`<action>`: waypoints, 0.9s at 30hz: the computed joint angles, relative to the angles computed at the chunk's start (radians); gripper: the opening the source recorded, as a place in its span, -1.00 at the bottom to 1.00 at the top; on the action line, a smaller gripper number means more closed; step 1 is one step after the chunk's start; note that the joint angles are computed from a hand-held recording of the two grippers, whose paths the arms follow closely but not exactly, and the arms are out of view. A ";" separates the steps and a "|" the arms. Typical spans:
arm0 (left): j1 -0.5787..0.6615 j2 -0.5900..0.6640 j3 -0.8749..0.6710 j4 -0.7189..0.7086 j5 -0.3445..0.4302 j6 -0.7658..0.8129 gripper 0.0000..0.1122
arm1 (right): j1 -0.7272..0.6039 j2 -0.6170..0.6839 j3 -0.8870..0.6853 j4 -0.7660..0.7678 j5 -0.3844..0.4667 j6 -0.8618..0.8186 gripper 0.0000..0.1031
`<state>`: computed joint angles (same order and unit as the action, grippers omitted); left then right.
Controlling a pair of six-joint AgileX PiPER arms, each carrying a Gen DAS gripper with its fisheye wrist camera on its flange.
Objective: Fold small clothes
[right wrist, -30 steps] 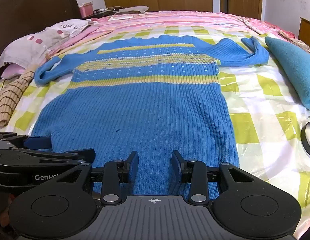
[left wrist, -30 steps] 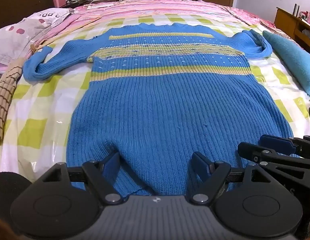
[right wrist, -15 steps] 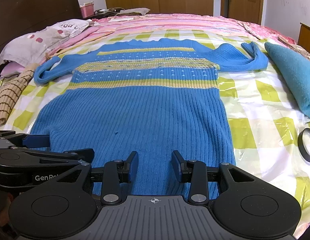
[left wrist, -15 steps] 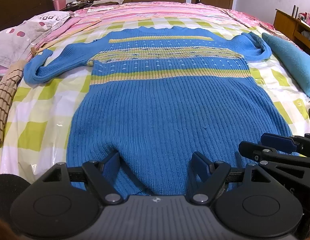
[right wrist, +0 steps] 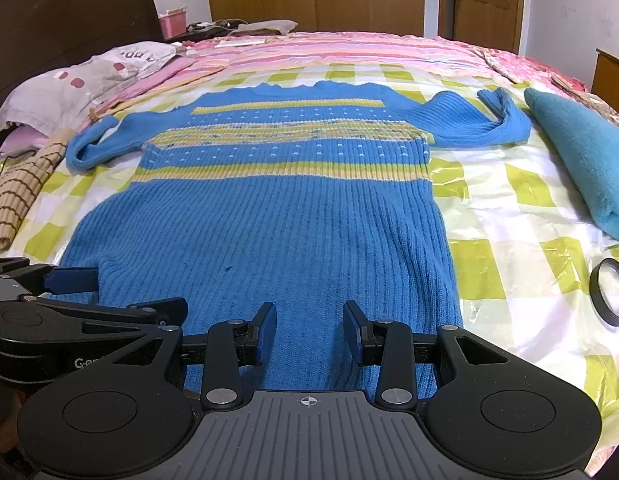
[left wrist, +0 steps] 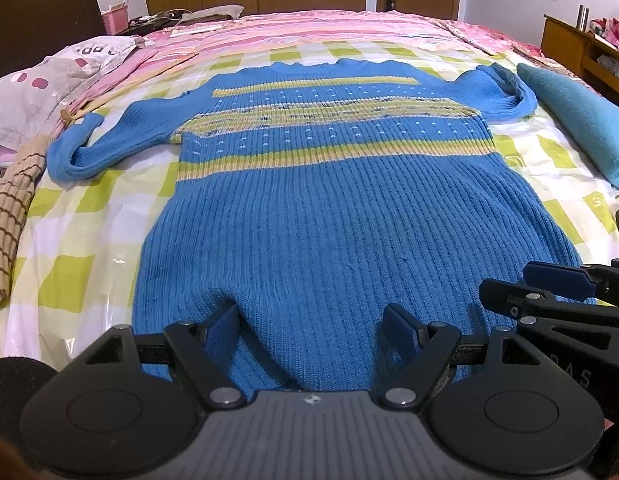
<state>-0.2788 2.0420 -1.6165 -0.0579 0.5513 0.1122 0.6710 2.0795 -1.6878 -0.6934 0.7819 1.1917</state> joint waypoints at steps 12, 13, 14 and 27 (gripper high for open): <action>-0.013 0.006 -0.034 0.013 0.003 -0.010 0.44 | 0.002 -0.001 -0.013 -0.048 0.020 0.003 -0.30; -0.014 0.008 -0.041 0.016 0.005 -0.011 0.43 | 0.000 0.000 -0.016 -0.051 0.022 0.000 -0.30; -0.015 0.011 -0.048 0.018 0.009 -0.013 0.43 | -0.001 0.001 -0.020 -0.054 0.026 -0.002 -0.30; -0.036 0.043 -0.130 0.044 0.028 -0.032 0.39 | -0.015 0.020 -0.082 -0.078 0.072 -0.050 -0.31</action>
